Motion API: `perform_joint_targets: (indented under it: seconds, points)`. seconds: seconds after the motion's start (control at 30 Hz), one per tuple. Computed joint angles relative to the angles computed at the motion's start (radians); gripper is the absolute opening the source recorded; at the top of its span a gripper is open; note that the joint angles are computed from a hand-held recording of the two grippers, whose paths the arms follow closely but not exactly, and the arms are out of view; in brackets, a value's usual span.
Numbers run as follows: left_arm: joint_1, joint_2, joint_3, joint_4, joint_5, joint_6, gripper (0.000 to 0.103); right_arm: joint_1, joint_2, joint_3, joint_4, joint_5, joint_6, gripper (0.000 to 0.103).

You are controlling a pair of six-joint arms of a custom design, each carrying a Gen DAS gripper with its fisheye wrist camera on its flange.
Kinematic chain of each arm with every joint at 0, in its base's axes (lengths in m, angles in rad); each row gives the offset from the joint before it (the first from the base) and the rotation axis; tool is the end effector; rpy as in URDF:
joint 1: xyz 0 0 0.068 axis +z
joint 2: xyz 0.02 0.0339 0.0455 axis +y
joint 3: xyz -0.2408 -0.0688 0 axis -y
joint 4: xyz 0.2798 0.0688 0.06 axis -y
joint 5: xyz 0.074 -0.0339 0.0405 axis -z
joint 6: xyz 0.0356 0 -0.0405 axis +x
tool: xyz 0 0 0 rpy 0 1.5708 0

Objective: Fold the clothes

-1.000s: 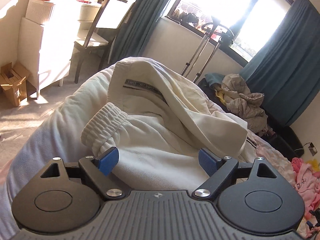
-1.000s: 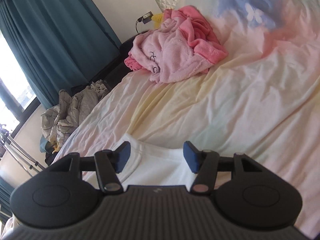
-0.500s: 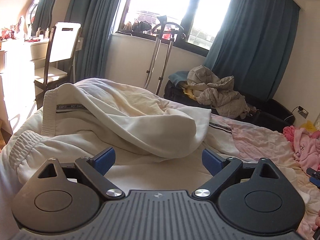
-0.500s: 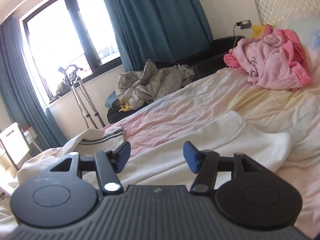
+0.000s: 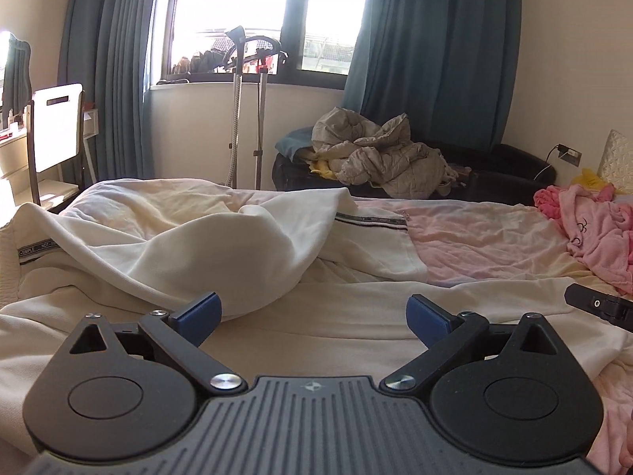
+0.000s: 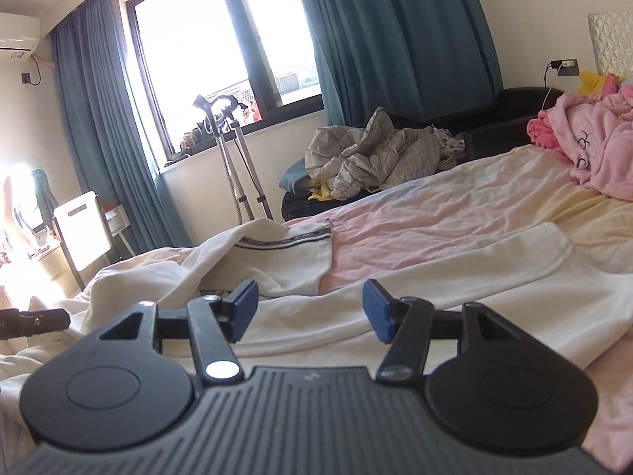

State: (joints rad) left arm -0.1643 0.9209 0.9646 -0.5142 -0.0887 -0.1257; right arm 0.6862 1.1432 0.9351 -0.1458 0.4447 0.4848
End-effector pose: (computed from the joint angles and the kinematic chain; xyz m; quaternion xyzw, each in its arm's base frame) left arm 0.2459 -0.0376 0.3278 -0.0067 0.8519 -0.0381 0.5223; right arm 0.2463 0.1819 0.2967 0.0450 0.8090 0.1573 0.5647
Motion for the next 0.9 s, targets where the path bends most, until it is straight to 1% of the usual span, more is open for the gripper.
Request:
perform_joint_targets:
  seconds: [0.13, 0.37, 0.5, 0.6, 0.7, 0.77, 0.83, 0.9]
  points:
    - [-0.026, 0.02, -0.061, 0.069, -0.005, -0.004, 0.101, 0.008, 0.039, 0.007, 0.02, -0.023, -0.001, 0.06]
    - [-0.003, 0.019, -0.117, 0.091, -0.017, 0.005, 0.101, 0.008, 0.146, 0.052, 0.076, -0.026, -0.018, 0.06]
    - [0.012, -0.011, -0.147, 0.089, -0.021, -0.006, 0.102, -0.001, 0.21, 0.069, 0.142, -0.018, -0.054, 0.06]
    - [0.017, -0.023, -0.165, 0.089, -0.023, -0.021, 0.102, -0.019, 0.25, 0.074, 0.214, -0.029, -0.113, 0.06]
    - [0.006, -0.025, -0.181, 0.105, -0.054, -0.036, 0.102, -0.053, 0.304, 0.094, 0.277, -0.06, -0.171, 0.061]
    - [0.001, -0.033, -0.196, 0.123, -0.066, -0.041, 0.102, -0.086, 0.354, 0.131, 0.271, -0.106, -0.152, 0.061]
    - [-0.01, -0.037, -0.212, 0.138, -0.098, -0.048, 0.102, -0.119, 0.41, 0.177, 0.264, -0.153, -0.128, 0.061]
    - [-0.011, -0.023, -0.213, 0.138, -0.108, -0.067, 0.102, -0.144, 0.466, 0.226, 0.267, -0.194, -0.116, 0.061]
